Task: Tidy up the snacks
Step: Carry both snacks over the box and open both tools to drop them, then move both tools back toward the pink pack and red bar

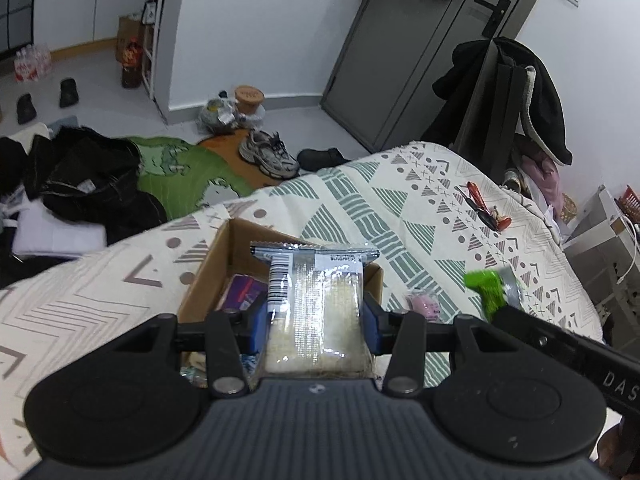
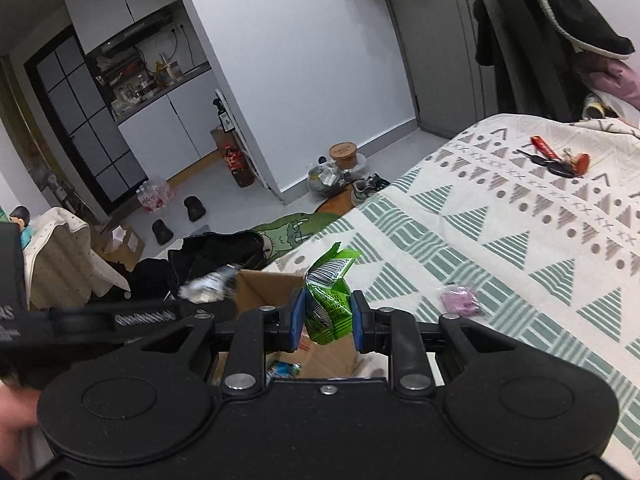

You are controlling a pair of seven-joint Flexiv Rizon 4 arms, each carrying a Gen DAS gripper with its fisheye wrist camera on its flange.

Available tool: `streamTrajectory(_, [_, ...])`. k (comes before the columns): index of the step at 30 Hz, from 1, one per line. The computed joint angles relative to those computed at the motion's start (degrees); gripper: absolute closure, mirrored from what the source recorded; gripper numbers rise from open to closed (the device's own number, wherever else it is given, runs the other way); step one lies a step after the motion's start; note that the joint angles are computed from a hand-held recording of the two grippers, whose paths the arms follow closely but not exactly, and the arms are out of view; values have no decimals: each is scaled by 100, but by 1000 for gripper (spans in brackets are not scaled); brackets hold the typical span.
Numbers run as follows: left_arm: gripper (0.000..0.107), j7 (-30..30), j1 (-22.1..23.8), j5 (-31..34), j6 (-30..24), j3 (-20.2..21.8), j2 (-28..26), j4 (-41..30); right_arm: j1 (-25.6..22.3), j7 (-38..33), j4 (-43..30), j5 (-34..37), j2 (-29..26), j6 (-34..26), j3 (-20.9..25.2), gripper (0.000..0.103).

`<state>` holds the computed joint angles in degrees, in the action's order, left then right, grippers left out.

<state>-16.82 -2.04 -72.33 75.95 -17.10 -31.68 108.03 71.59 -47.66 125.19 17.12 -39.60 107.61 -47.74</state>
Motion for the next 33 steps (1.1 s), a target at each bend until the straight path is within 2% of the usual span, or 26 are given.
streamTrajectory(3, [57,-3,49,-103,-63,-43,-114,-140,-271,9,-259,-146,-62,-90,206,79])
streamTrajectory(11, [53,-942,136,635,-144,126,-379,-483,-994,-48,-768,-410,-305,-45,808,79])
streamTrajectory(14, [42,-1183,219,943,-35,81,-444,-530,-1131,-139,-809,-385,-316,95,967,79])
streamTrajectory(18, [34,-1217,443,1096,71,-157,-438,-454,-1451,-476,-877,-386,-204,324,1403,74])
streamTrajectory(21, [31,-1245,529,1178,142,-245,-399,-369,-1169,-543,-825,-171,-224,115,1141,54])
streamTrajectory(23, [26,-1357,536,1267,219,-238,-364,-310,-1068,-521,-713,-89,-194,109,1049,54])
streamTrajectory(29, [17,-1166,733,1068,596,-548,-164,8,-766,-324,-369,65,-111,43,707,51])
streamTrajectory(33, [16,-1001,788,841,731,-685,17,225,-666,-270,-150,114,-39,148,598,49])
